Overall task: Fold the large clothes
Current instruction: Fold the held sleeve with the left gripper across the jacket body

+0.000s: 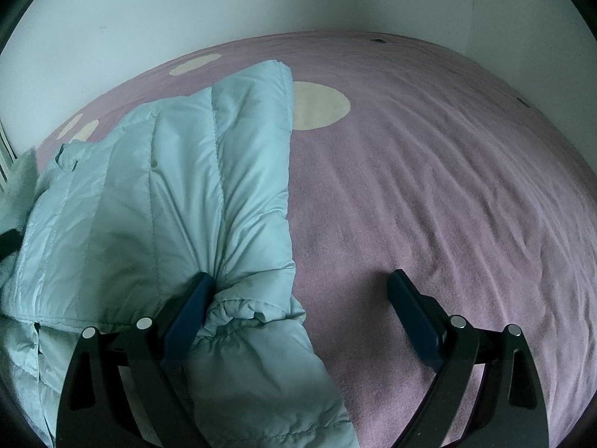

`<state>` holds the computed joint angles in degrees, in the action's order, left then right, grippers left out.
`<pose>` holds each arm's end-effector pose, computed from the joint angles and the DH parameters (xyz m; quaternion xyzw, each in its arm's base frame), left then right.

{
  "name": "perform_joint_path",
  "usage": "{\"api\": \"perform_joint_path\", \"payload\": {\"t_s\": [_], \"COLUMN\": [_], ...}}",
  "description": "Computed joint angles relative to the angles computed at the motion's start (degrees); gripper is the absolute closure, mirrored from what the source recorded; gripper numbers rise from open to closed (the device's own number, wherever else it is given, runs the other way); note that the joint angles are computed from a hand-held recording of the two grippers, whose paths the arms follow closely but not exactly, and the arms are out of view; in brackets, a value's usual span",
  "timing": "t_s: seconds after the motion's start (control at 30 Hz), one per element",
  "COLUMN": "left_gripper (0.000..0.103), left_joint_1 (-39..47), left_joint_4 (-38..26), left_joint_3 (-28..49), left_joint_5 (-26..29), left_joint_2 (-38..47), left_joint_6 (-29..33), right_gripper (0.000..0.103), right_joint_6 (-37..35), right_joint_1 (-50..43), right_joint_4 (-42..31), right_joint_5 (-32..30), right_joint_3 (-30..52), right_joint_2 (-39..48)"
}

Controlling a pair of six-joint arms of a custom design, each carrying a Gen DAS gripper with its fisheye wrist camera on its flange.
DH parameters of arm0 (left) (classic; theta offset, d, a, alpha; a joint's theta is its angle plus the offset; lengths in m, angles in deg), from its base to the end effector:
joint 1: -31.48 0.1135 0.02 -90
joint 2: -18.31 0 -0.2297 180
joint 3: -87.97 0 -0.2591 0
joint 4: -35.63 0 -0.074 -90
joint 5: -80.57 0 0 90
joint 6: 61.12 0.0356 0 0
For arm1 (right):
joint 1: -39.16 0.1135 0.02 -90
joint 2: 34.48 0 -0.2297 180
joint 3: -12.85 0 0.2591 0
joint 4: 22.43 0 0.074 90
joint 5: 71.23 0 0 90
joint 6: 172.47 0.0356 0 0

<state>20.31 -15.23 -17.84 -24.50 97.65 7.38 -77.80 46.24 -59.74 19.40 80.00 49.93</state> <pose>0.2923 -0.0483 0.2261 -0.1235 0.9408 0.0388 0.3133 0.3063 0.0376 0.1759 -0.0184 0.9524 0.0259 0.3032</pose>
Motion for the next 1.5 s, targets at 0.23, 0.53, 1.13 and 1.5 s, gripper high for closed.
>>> {"api": "perform_joint_path", "payload": {"t_s": [0.23,0.53,1.13,1.5], "left_gripper": [0.099,0.099,0.048,0.032], "left_joint_1": [-7.0,-12.6,-15.8,-17.3], "left_joint_4": [0.2,-0.4,-3.1,-15.9], "left_joint_3": [5.5,9.8,8.3,-4.3], "left_joint_5": [-2.3,-3.0,-5.9,-14.3], "left_joint_2": [7.7,13.3,9.6,-19.1], "left_joint_6": [-2.9,-4.8,-7.2,-7.8], "right_gripper": [0.01,0.01,0.01,0.01], "right_joint_6": [0.1,0.9,1.7,2.0], "right_joint_1": [0.1,0.7,1.5,1.6], "right_joint_4": [0.3,0.9,1.8,1.7], "right_joint_5": [0.0,0.2,0.5,0.8], "right_joint_3": [-0.1,0.5,1.5,1.8], "right_joint_2": [0.2,1.3,3.1,2.9]}}
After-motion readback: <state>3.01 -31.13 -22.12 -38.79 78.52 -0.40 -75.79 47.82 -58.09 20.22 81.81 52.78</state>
